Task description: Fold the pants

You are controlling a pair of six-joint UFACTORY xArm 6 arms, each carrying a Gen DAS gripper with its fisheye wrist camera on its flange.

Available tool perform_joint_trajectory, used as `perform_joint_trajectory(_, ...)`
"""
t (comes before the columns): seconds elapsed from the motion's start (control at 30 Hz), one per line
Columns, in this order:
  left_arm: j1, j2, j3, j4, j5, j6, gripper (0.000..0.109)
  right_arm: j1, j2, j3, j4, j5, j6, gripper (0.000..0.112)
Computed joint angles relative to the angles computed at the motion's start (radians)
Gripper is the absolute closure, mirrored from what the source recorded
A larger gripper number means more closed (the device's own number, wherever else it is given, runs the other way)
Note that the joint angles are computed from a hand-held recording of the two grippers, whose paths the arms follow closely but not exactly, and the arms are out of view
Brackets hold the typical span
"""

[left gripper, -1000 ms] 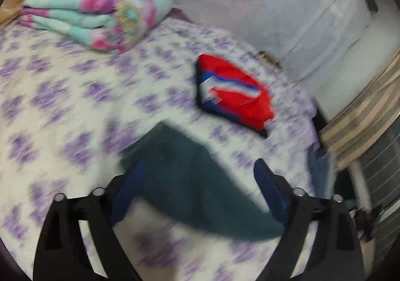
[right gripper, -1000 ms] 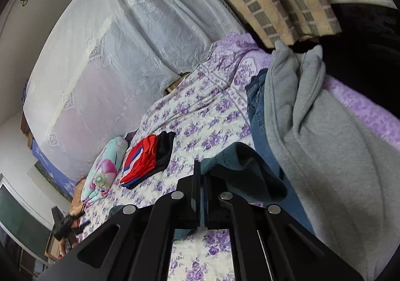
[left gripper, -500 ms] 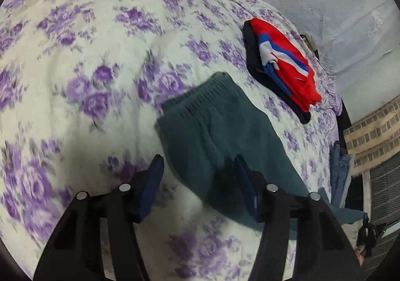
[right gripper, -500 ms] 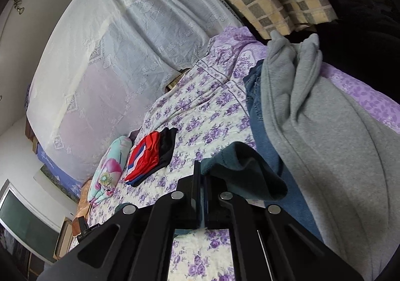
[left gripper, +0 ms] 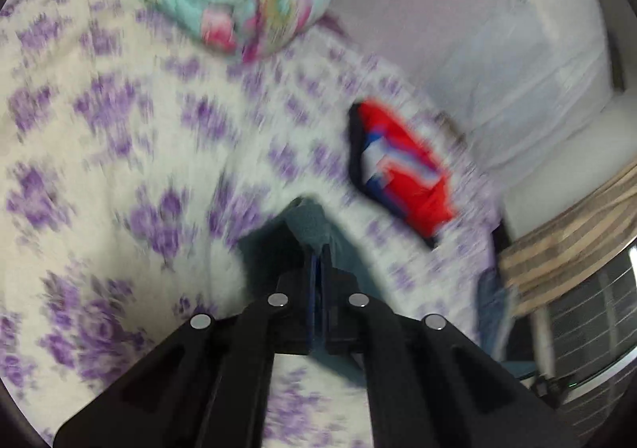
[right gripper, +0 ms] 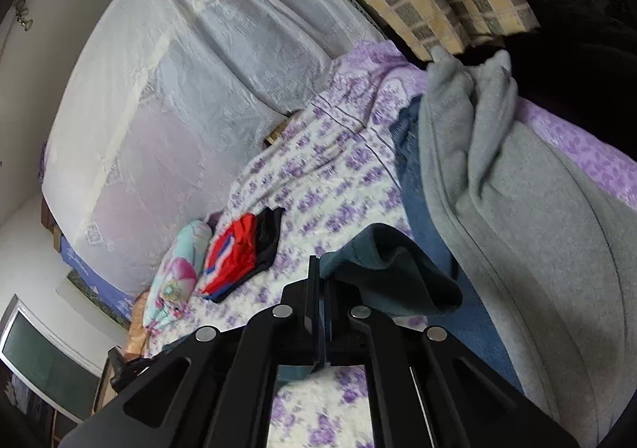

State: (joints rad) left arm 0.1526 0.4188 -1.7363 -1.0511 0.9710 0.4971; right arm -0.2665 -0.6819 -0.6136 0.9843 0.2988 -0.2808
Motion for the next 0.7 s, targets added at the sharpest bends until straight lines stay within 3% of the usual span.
perform_joint_trajectory(0.1, 0.057, -0.107, 0.06, -0.09, 0.03, 0.062, 0.108, 0.008, -0.032, -0.013, 0.049, 0.018, -0.041, 0.11)
perform_joint_trajectory(0.2, 0.145, -0.273, 0.195, -0.152, 0.055, 0.167, 0.108, 0.024, -0.128, 0.036, -0.01, 0.048, 0.001, 0.11)
perform_joint_trajectory(0.33, 0.282, -0.442, 0.381, -0.169, 0.09, 0.27, 0.108, 0.016, -0.36, 0.177, -0.095, 0.115, 0.073, 0.11)
perform_joint_trajectory(0.4, 0.36, -0.476, 0.463, -0.138, 0.151, 0.282, 0.108, -0.011, -0.468, 0.246, -0.164, 0.171, 0.13, 0.11)
perform_joint_trajectory(0.47, 0.417, -0.473, 0.527, -0.11, 0.214, 0.289, 0.108, -0.093, -0.553, 0.302, -0.178, 0.318, 0.137, 0.102)
perform_joint_trajectory(0.53, 0.435, -0.461, 0.612, -0.026, 0.177, 0.289, 0.107, -0.15, -0.581, 0.332, -0.257, 0.406, 0.19, 0.055)
perform_joint_trajectory(0.6, 0.451, -0.424, 0.65, 0.006, 0.165, 0.284, 0.108, -0.177, -0.593, 0.361, -0.338, 0.393, 0.256, 0.054)
perform_joint_trajectory(0.7, 0.499, -0.378, 0.643, -0.022, 0.219, 0.27, 0.107, -0.216, -0.552, 0.345, -0.259, 0.365, 0.221, 0.054)
